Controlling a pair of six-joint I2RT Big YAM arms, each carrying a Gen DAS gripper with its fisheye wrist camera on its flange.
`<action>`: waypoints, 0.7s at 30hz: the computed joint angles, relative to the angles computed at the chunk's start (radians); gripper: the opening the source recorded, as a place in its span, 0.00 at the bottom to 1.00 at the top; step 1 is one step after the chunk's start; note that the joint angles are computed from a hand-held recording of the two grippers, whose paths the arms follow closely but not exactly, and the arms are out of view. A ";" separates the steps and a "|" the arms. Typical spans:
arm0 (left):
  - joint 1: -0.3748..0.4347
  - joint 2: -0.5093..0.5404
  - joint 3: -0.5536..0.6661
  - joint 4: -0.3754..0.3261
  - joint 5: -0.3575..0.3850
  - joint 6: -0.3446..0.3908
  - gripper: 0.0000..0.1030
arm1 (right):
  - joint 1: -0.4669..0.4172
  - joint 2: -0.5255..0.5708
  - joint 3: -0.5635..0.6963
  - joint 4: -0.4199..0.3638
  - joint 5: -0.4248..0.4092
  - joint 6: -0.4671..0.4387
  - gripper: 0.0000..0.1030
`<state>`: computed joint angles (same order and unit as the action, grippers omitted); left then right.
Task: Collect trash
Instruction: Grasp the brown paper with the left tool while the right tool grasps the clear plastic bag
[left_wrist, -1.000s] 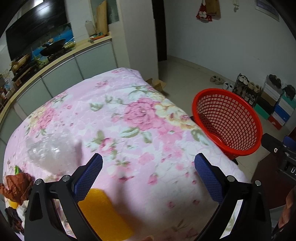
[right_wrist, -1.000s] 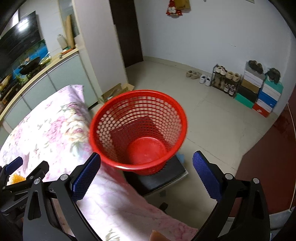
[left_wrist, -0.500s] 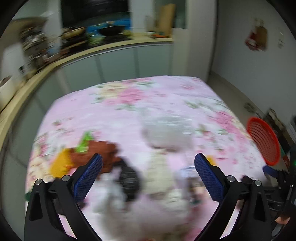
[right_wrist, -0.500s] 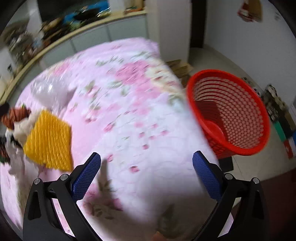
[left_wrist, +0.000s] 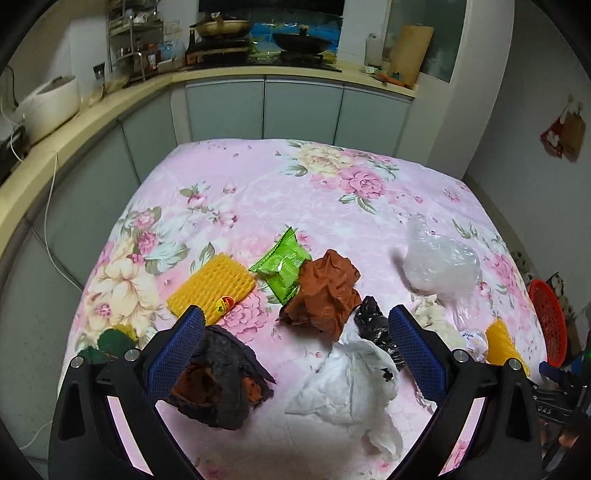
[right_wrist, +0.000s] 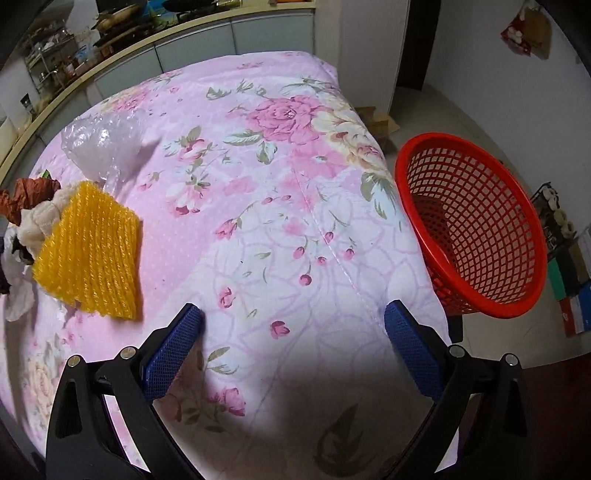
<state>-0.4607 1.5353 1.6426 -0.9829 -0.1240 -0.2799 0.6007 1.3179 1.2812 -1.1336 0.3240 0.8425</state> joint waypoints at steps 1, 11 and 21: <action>-0.001 0.000 -0.002 0.006 0.004 0.007 0.93 | -0.004 -0.007 -0.002 0.017 -0.008 -0.007 0.93; -0.020 0.132 0.116 -0.007 -0.009 0.111 0.80 | -0.015 0.026 0.097 0.148 -0.060 -0.108 0.93; 0.012 0.180 0.138 -0.021 0.080 0.093 0.35 | -0.060 0.270 0.413 0.170 -0.215 -0.329 0.93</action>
<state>-0.4485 1.7154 1.7803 -1.0042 -0.0442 -0.1866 0.5404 1.5878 1.6945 -0.9638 0.1092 0.5137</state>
